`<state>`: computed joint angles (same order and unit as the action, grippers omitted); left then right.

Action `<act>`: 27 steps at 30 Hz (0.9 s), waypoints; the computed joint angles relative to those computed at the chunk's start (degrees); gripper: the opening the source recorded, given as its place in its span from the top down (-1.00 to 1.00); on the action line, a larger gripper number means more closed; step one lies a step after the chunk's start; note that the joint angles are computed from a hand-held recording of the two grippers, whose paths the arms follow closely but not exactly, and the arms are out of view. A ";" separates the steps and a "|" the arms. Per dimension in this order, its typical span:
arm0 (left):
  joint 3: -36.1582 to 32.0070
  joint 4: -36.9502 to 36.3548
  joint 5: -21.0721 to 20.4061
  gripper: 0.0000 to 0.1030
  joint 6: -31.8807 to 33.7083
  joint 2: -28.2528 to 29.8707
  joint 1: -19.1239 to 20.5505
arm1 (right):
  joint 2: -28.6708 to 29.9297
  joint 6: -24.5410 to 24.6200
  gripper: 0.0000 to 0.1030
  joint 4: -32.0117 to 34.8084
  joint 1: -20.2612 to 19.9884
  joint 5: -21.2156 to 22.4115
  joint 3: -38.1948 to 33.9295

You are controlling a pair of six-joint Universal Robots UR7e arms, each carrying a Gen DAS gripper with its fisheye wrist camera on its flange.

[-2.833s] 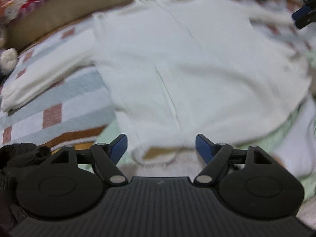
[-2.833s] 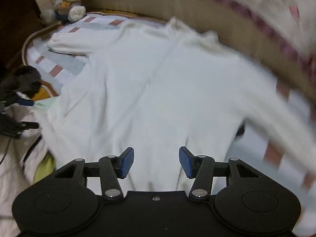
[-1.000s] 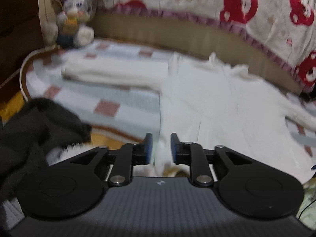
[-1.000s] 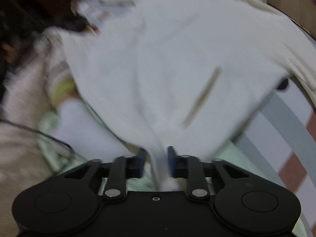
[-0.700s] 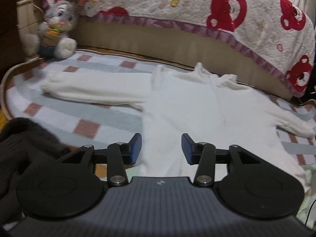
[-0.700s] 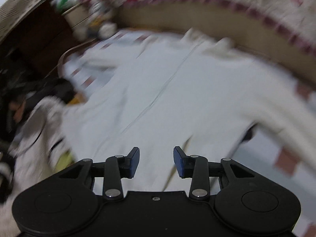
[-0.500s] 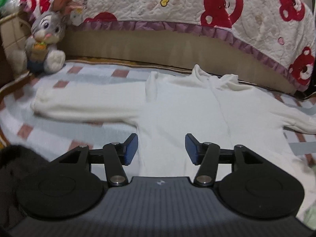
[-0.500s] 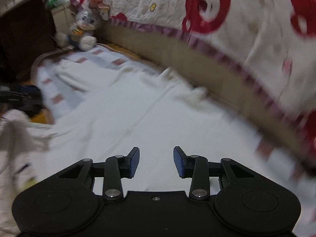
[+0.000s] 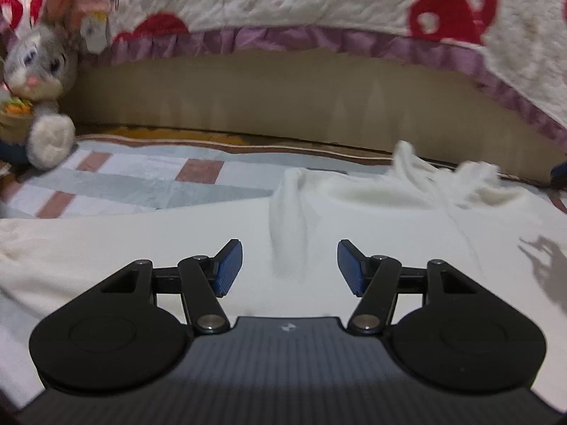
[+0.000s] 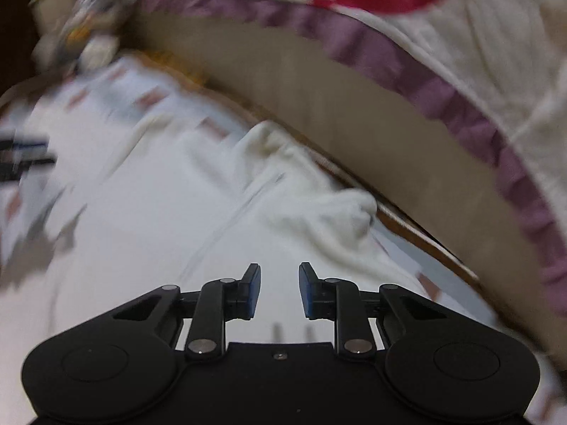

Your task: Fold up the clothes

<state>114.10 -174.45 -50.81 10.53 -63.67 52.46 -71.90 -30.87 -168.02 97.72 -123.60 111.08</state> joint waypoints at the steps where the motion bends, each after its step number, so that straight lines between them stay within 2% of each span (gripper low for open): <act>1: -1.79 -1.32 -0.99 -0.14 0.85 1.76 1.38 | 1.23 0.60 0.42 -3.93 -1.91 2.32 0.12; 4: -6.93 -2.94 -4.64 -0.14 3.40 6.25 4.88 | 3.70 6.93 0.17 -11.20 -7.25 8.81 -0.18; 7: -11.02 -2.98 -8.84 -0.14 6.67 10.14 6.93 | 5.39 10.01 0.13 -14.02 -10.42 14.22 -1.32; 8: -12.25 -3.08 -10.08 -0.14 8.04 11.40 7.44 | 6.40 9.53 0.06 -14.46 -10.71 13.88 -2.18; 9: -13.45 -3.14 -11.10 -0.14 9.59 12.69 7.81 | 7.67 8.64 -0.20 -15.15 -10.60 12.14 -3.08; 11: -15.12 -4.06 -11.89 -0.15 13.08 14.96 7.92 | 10.24 5.96 -0.24 -16.63 -10.37 8.82 -4.70; 12: -15.70 -4.43 -12.08 -0.16 15.02 15.88 7.82 | 10.95 4.14 -0.24 -17.17 -10.55 9.01 -5.00; 13: -16.12 -4.72 -12.21 -0.18 16.80 16.64 7.67 | 11.52 1.96 -0.14 -18.13 -10.75 9.55 -4.98; 14: -16.40 -5.36 -12.17 -0.19 18.79 17.40 7.43 | 11.84 -0.47 0.11 -19.17 -11.01 10.64 -4.73; 15: -16.41 -6.29 -12.26 -0.19 20.58 17.94 7.16 | 11.82 -2.76 0.68 -21.24 -11.26 12.06 -4.07; 18: -15.88 -7.63 -15.25 -0.21 24.80 18.33 6.60 | 11.73 -7.67 0.74 -30.70 -11.70 15.38 -1.95; 19: -15.79 -7.29 -17.12 -0.24 25.77 18.23 6.56 | 11.63 -7.95 0.75 -32.68 -11.97 16.39 -1.54; 21: -16.21 -5.76 -19.25 -0.39 27.41 18.59 6.29 | 11.18 -5.32 0.75 -34.03 -12.71 17.75 -1.30; 23: -18.01 -3.82 -17.92 -0.41 28.86 20.52 5.63 | 11.49 -4.07 0.75 -34.06 -12.99 17.93 -1.50; 27: -24.32 2.73 -10.76 -0.43 29.60 26.13 4.45 | 12.24 -2.66 0.75 -33.93 -13.25 17.96 -1.87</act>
